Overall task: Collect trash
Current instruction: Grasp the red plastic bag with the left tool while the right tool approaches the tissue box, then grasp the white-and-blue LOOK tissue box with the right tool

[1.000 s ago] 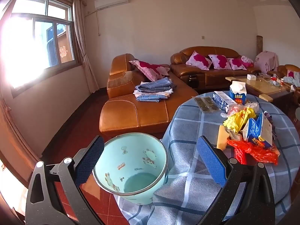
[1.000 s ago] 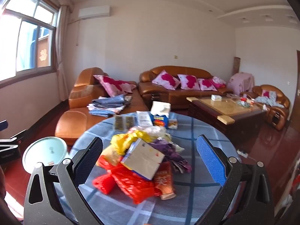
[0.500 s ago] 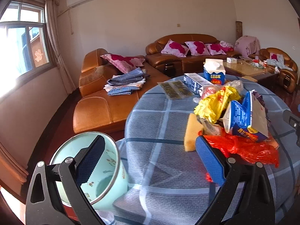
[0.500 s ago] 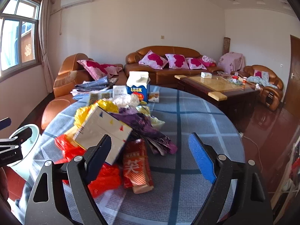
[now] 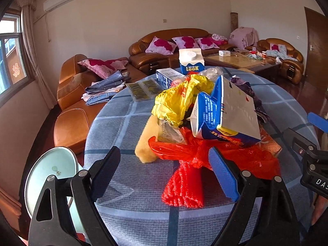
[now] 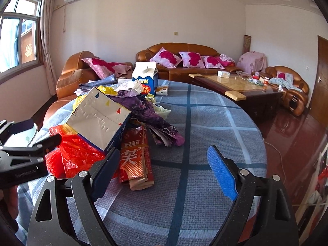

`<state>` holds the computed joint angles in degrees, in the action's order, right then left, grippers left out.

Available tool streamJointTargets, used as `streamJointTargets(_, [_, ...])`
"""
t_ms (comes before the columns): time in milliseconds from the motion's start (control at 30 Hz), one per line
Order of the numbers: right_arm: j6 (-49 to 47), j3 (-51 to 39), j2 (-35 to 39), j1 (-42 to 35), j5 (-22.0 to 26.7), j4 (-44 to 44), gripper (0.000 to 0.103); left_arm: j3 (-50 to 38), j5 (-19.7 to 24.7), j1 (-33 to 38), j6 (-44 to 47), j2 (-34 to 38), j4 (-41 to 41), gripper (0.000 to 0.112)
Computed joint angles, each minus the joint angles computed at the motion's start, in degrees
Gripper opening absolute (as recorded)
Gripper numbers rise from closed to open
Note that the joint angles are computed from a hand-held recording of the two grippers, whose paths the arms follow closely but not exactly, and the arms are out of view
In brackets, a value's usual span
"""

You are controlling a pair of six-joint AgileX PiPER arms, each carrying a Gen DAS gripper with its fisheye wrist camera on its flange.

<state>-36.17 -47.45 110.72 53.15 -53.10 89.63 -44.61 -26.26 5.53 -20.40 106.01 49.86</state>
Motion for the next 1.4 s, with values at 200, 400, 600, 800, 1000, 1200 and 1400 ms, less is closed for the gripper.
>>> streamJointTargets(200, [3.27,0.82,0.59,-1.51,1.35,-2.58,0.089,-2.74,0.57,-1.24,-10.83,2.52,14.16,0.018])
streamJointTargets(400, [5.11,1.73,-0.41,-1.41,0.3,-3.28,0.09,-2.14,-3.78,2.22,-16.1,0.5,21.73,0.003])
streamJointTargets(600, [4.73,0.71,-2.58,-0.57,-0.6,-4.11,0.092,0.58,-9.86,8.63,-19.82,-6.11,26.01,0.002])
streamJointTargets(800, [-0.6,-6.78,-1.31,-2.53,4.63,-5.89,0.093,1.97,-10.24,12.08,-14.94,-8.67,20.56,0.003])
streamJointTargets(1000, [-7.63,-16.14,3.05,-6.11,12.28,-2.27,0.096,0.77,-9.52,14.43,-12.32,-7.25,15.18,0.003])
streamJointTargets(1200, [-4.16,-16.88,4.49,-8.07,18.1,-1.71,0.098,1.11,-9.1,15.14,-11.6,-6.1,14.33,0.003])
streamJointTargets(1400, [-8.09,-19.17,5.09,-6.41,16.51,0.66,0.098,1.28,-8.98,15.7,-10.18,-6.03,13.2,0.003])
